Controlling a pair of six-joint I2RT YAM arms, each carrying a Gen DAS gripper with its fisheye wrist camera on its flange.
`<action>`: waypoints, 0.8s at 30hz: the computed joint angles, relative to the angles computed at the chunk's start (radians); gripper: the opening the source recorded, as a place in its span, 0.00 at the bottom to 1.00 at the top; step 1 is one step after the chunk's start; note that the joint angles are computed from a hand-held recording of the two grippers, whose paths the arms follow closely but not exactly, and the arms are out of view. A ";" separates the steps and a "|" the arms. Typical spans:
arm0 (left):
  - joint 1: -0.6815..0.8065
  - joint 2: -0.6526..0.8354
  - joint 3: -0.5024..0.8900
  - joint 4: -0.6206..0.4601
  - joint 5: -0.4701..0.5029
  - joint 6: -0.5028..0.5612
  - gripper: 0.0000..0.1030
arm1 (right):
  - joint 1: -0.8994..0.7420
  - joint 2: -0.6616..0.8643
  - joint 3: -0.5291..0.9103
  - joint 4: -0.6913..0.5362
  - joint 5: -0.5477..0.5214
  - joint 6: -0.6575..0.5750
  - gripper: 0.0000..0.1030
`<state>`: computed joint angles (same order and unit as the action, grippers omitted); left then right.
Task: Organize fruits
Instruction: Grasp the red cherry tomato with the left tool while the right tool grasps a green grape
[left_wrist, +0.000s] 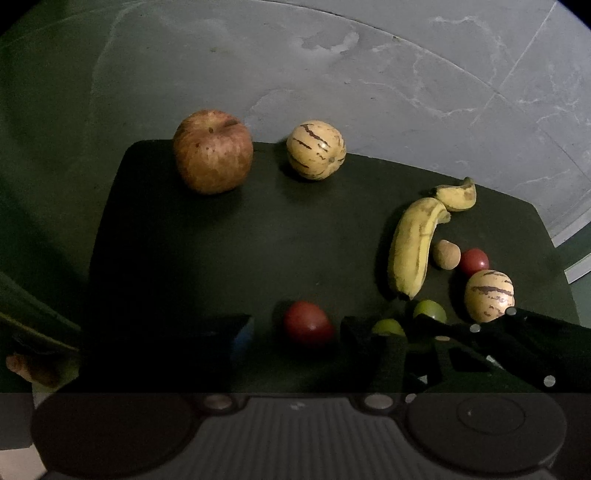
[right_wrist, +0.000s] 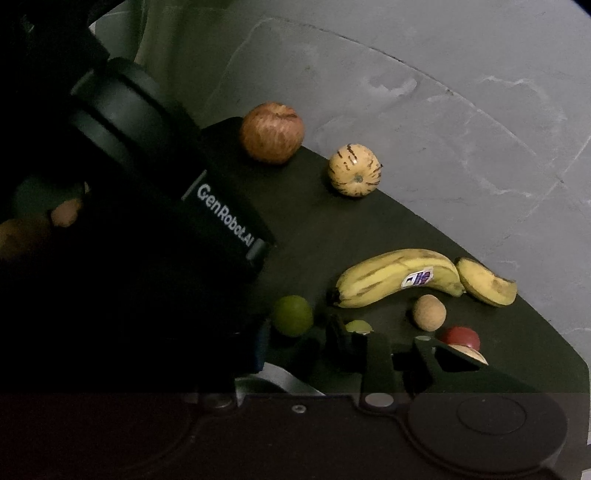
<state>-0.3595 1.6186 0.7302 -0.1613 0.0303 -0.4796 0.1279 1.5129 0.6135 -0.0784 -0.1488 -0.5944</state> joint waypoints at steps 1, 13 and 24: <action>0.003 0.000 -0.001 0.002 0.007 0.002 0.45 | 0.001 -0.002 -0.002 0.001 -0.001 -0.004 0.28; 0.015 -0.012 -0.025 0.024 0.035 0.004 0.31 | -0.018 -0.019 -0.018 0.003 -0.025 0.015 0.24; -0.008 -0.091 -0.098 0.038 0.016 0.005 0.31 | -0.099 -0.213 -0.089 -0.069 -0.087 0.035 0.24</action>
